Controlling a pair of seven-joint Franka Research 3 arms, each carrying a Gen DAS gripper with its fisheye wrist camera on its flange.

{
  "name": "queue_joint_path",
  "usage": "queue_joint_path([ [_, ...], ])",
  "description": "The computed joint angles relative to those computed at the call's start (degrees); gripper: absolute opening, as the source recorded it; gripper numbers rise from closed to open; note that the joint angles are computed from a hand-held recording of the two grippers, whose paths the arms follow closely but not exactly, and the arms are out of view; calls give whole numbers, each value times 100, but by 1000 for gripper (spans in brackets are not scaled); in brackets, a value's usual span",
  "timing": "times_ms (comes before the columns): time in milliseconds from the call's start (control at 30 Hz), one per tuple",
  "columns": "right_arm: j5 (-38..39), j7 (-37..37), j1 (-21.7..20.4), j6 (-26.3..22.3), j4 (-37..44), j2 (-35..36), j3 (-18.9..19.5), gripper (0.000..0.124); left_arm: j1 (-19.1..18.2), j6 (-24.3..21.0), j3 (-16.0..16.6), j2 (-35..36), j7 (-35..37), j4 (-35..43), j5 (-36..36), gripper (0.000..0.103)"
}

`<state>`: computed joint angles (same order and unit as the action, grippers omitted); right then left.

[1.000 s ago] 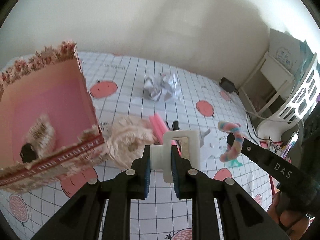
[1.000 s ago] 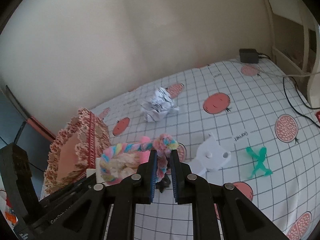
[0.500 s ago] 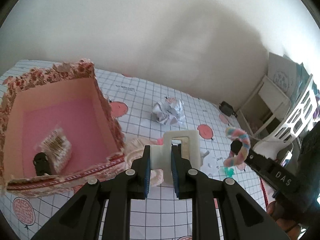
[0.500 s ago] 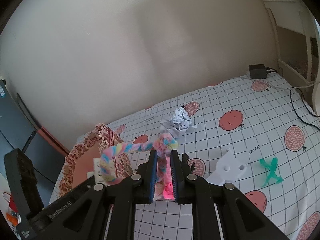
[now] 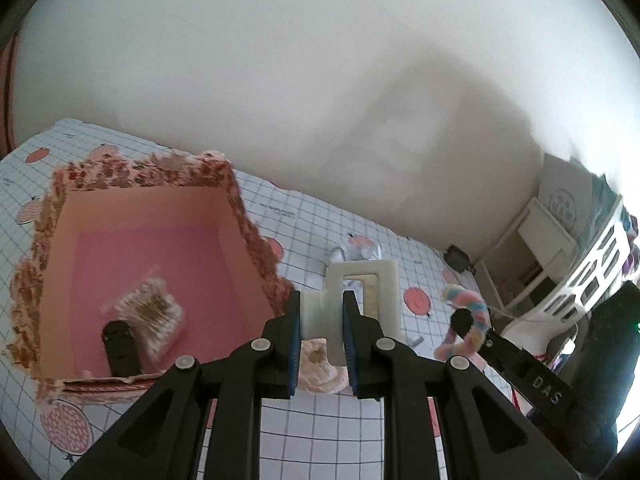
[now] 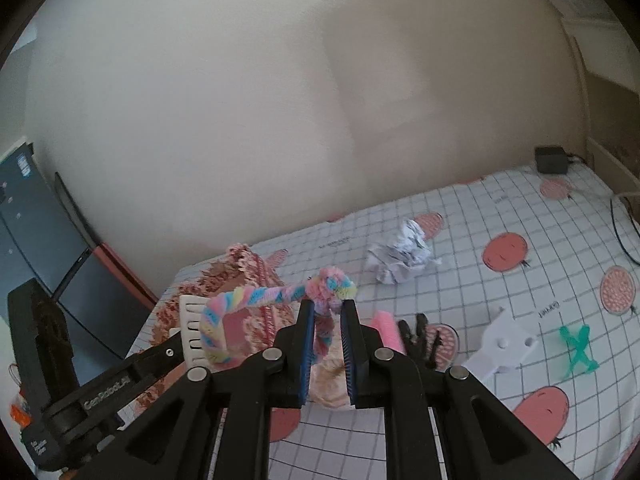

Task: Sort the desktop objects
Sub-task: 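Carry the rope toy and white clip over the pink box with both tools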

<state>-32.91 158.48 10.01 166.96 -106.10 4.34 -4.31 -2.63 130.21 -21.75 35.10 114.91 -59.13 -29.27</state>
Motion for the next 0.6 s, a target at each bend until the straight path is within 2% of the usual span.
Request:
queue_joint_path([
  [100, -273, 199, 74, -11, 166, 84, -24, 14, 22, 22, 36, 68, -143, 108, 0, 19],
  [233, -222, 220, 156, -10, 288, 194, -45, 14, 53, 173, 103, 90, -335, 157, 57, 19],
  [333, -135, 122, 256, -88, 439, 302, -53, 14, 26, 431, 222, 26, -507, 79, 283, 19],
  [600, 241, -325, 502, -202, 849, 634, -109, 14, 146, 410, 267, 206, -1019, 369, 550, 19],
])
